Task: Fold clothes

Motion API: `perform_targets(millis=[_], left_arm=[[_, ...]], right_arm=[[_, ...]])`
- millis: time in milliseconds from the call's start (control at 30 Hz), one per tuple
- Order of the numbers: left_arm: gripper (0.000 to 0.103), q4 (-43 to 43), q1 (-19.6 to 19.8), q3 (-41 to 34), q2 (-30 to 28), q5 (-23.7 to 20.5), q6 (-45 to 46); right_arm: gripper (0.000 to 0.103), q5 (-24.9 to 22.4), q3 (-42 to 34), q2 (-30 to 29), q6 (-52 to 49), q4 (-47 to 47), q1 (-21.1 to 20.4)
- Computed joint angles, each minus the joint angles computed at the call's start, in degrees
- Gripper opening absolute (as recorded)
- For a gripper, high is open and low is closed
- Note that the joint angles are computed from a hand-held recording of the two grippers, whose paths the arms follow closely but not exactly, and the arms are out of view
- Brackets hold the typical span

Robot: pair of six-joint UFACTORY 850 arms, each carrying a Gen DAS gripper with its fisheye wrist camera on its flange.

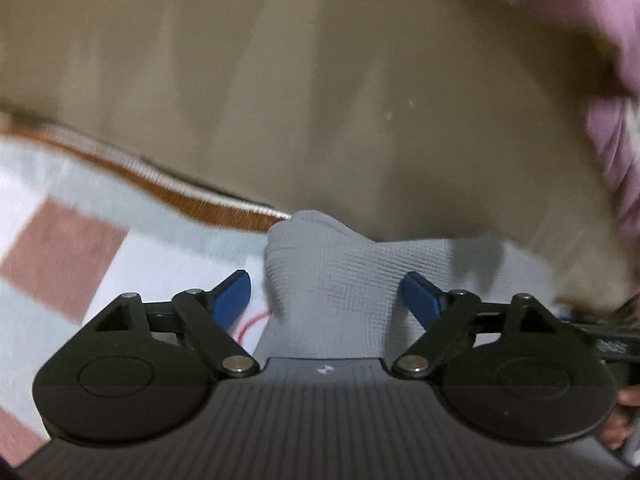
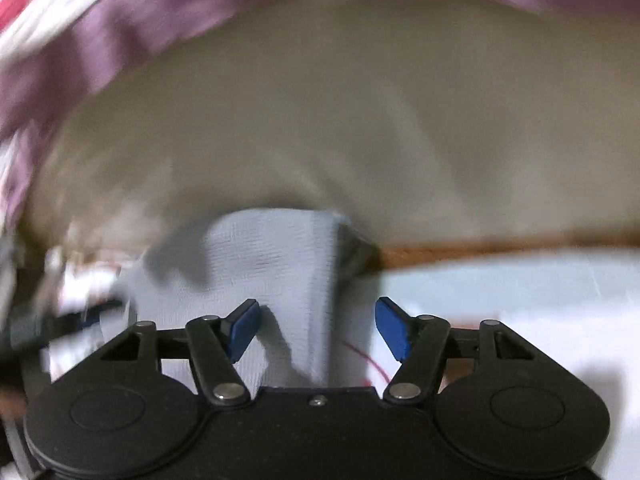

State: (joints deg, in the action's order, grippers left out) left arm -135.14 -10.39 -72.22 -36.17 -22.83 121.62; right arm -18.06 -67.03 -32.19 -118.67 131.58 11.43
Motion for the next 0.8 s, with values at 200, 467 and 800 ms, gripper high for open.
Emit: perform_targets(millis=[200,467,800], left_arm=[[0.005,-8.6,-0.1,11.6,8.8,-12.4,14.9],[0.043,19.8,7.9,41.7,42.3,-13.1,2.9],[0.065,30.9,14.5,50.5,46.4,-10.6,-26.3]], right_arm=[[0.012,-13.5,7.9,4.9,-20.5,7.5,-1.5],[0.056,-21.2,37.1,33.0,-16.1,-8.3,-4.1],[0.068,-26.6,46.8,35.2,27.3,-23.5,-9.3]])
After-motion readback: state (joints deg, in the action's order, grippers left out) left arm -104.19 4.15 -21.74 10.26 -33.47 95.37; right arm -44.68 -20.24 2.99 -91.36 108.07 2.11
